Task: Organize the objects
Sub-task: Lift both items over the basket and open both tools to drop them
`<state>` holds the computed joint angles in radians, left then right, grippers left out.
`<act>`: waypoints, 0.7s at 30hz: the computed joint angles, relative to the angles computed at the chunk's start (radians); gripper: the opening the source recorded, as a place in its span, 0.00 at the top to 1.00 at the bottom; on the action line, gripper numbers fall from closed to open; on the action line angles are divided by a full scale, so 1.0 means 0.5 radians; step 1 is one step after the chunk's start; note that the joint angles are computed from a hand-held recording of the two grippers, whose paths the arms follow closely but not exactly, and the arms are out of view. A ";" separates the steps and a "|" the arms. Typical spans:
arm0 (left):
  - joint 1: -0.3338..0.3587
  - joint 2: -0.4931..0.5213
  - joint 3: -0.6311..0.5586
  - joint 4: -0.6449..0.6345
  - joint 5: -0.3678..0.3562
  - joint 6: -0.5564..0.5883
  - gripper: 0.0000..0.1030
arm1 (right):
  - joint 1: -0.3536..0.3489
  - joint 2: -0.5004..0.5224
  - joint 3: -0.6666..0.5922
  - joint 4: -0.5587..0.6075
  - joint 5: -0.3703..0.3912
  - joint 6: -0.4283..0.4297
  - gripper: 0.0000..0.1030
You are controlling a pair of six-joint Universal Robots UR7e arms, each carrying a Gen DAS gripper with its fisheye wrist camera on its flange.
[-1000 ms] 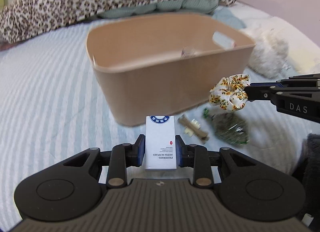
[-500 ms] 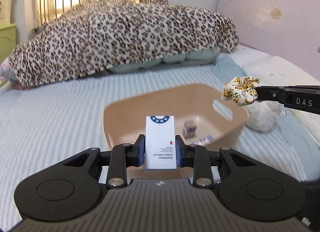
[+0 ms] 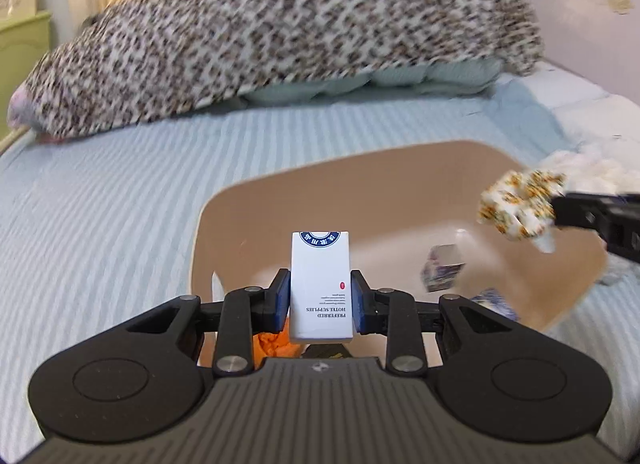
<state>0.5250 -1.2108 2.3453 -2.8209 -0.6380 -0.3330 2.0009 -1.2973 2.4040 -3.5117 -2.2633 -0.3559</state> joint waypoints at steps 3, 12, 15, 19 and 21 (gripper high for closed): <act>0.050 0.057 -0.034 0.050 -0.032 0.011 0.69 | -0.026 0.050 -0.018 0.049 -0.033 0.005 0.94; 0.038 -0.010 -0.030 0.210 -0.105 -0.083 0.58 | -0.015 0.023 0.005 0.152 -0.080 0.100 0.69; -0.049 -0.059 0.005 0.236 -0.015 -0.134 0.27 | 0.030 -0.044 0.018 0.169 -0.089 0.123 0.53; -0.142 -0.180 0.036 0.389 -0.010 -0.229 0.24 | 0.124 -0.175 0.055 0.234 -0.133 0.107 0.39; -0.181 -0.242 0.057 0.472 -0.016 -0.293 0.18 | 0.165 -0.257 0.085 0.289 -0.154 0.117 0.33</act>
